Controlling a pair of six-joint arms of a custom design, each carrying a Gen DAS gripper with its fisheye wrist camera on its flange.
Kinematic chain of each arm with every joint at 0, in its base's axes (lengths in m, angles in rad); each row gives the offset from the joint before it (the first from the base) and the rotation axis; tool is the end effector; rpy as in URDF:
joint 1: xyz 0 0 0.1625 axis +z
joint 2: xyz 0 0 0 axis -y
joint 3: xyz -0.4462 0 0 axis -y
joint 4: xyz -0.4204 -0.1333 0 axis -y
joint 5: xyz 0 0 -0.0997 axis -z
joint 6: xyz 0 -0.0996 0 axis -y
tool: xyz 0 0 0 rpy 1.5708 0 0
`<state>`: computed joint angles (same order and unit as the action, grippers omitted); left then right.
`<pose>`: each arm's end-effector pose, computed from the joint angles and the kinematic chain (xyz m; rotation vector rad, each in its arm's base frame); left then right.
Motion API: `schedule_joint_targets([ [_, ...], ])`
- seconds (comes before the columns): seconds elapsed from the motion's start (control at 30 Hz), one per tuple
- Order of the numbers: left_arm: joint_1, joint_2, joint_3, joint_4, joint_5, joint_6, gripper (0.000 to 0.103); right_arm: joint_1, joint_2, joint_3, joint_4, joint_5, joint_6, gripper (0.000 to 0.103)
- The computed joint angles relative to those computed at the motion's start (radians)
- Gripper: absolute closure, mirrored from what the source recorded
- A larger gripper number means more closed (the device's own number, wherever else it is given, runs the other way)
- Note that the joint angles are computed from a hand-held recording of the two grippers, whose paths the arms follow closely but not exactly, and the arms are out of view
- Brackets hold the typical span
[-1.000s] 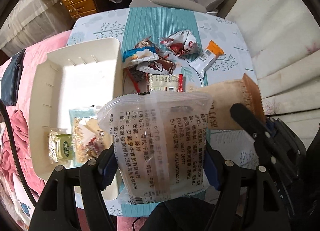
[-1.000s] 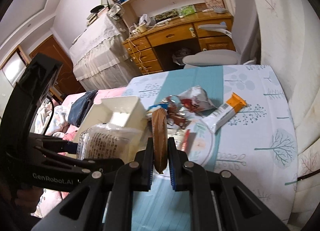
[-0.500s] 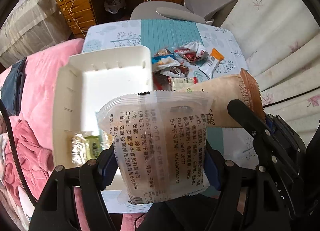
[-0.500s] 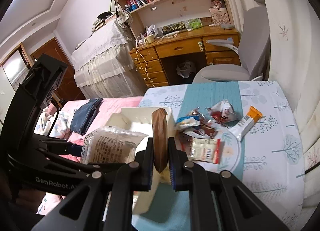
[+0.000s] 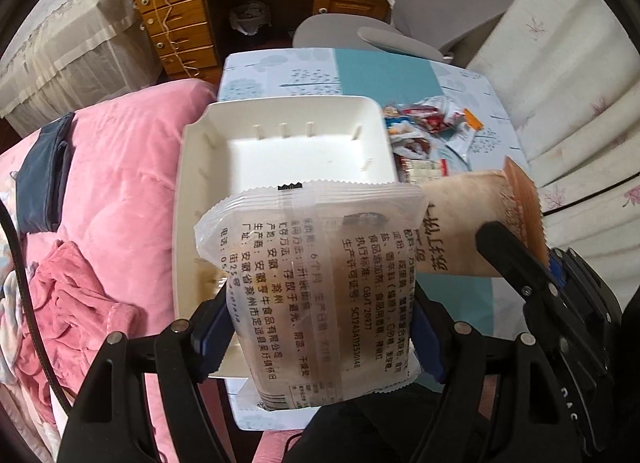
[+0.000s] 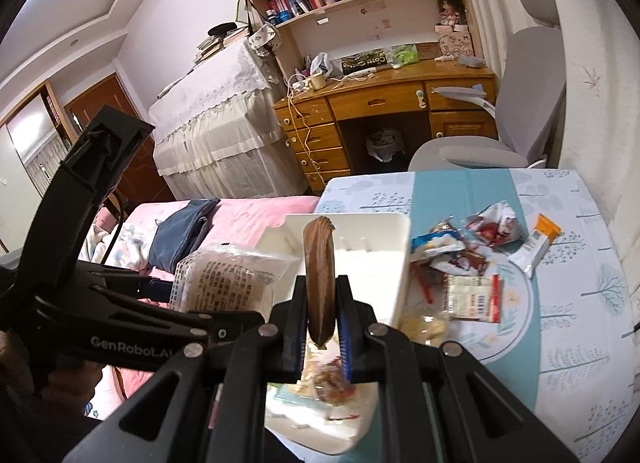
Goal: Organize snacks
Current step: 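Carry the printed bag and biscuit bar into the white tray, open both grippers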
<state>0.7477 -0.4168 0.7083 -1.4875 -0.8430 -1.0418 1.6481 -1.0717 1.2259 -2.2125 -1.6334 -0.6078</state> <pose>-0.5068 -0.7421 0.1166 -0.0889 2.3849 -0.4591 0.1857 -0.7515 0.4486 0.9462 -2.7200 0.6675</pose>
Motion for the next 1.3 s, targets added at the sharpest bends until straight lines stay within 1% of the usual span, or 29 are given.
schedule_joint_targets([
  [0.1, 0.007, -0.049, 0.078, -0.019, 0.008, -0.018, 0.028, 0.008, -0.007, 0.030, -0.020, -0.003, 0.009, 0.090],
  [0.23, 0.018, -0.093, 0.148, -0.020, 0.026, -0.071, 0.028, 0.017, -0.009, 0.058, -0.040, -0.006, 0.026, 0.090],
  [0.37, 0.027, -0.116, 0.187, -0.019, 0.037, -0.101, 0.025, 0.023, -0.012, 0.081, -0.055, -0.013, 0.045, 0.089],
  [0.43, 0.033, -0.120, 0.194, -0.013, 0.028, -0.109, 0.024, 0.024, -0.012, 0.085, -0.046, -0.018, 0.059, 0.088],
  [0.47, 0.036, -0.119, 0.194, -0.014, 0.023, -0.108, 0.023, 0.025, -0.011, 0.086, -0.042, -0.026, 0.071, 0.084],
  [0.5, 0.037, -0.120, 0.198, -0.023, 0.021, -0.103, 0.018, 0.024, -0.011, 0.088, -0.044, -0.031, 0.087, 0.081],
  [0.57, 0.034, -0.125, 0.216, -0.068, 0.029, -0.080, 0.014, 0.018, -0.012, 0.087, -0.043, -0.028, 0.111, 0.065],
  [0.63, 0.029, -0.129, 0.231, -0.114, 0.046, -0.046, 0.013, 0.012, -0.018, 0.093, -0.054, -0.026, 0.134, 0.059],
  [0.73, 0.019, -0.129, 0.247, -0.184, 0.067, 0.003, 0.011, 0.005, -0.024, 0.094, -0.057, -0.035, 0.161, 0.058],
  [0.9, 0.013, -0.117, 0.246, -0.237, 0.055, 0.038, 0.011, -0.006, -0.034, 0.094, -0.046, -0.060, 0.193, 0.058],
  [1.07, 0.011, -0.089, 0.219, -0.255, 0.034, 0.042, 0.011, -0.019, -0.039, 0.076, -0.007, -0.079, 0.203, 0.058],
  [1.3, 0.000, -0.006, 0.119, -0.257, 0.027, 0.033, 0.011, -0.047, -0.037, 0.018, 0.063, -0.092, 0.182, 0.058],
])
